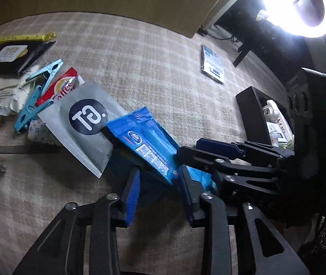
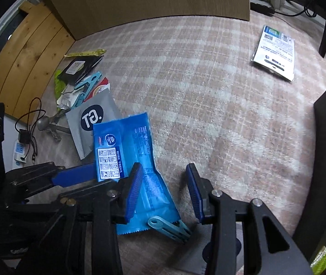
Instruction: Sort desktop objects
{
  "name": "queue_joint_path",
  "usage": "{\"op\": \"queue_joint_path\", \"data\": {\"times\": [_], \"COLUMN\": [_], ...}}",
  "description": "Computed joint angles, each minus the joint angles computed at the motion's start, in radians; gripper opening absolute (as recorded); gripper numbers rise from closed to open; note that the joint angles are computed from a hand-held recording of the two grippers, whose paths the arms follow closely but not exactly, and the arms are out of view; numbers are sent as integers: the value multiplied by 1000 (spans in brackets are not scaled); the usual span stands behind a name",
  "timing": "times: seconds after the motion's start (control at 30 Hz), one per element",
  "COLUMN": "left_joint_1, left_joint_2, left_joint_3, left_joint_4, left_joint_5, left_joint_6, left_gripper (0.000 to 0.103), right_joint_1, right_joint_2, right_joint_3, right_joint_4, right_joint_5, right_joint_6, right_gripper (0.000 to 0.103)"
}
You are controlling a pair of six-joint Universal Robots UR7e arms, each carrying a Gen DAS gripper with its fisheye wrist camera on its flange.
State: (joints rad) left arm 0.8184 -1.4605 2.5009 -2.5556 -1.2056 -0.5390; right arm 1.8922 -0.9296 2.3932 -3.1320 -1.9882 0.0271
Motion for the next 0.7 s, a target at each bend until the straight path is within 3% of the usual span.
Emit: {"op": "queue_joint_path", "data": {"times": [0.13,0.23,0.3,0.37,0.5,0.7], "left_joint_1": [25,34,34,32,28,-2], "left_joint_2": [5,-2,-4,-6,-12,-29], "left_joint_3": [7,13,13,14,14,12], "left_joint_4": [-29,-49,-49,-46,-47,-38], "left_joint_5": [-10,-25,-27,-23,-25,-24], "left_joint_6": [24,37,42,39,40,38], "left_gripper": [25,14,14,14,6,5], "right_joint_1": [-22,-45,-48,-37,-18,11], "right_joint_2": [-13,-22,-20,-14,-15,-35], "right_joint_3": [15,26,27,29,30,46], "right_joint_4": [-12,-3,-1,-17,-18,-48], "right_joint_5": [60,121,141,146,143,139], "right_joint_6": [-7,-7,-10,-8,5,22], "right_gripper": [38,37,32,24,19,15]}}
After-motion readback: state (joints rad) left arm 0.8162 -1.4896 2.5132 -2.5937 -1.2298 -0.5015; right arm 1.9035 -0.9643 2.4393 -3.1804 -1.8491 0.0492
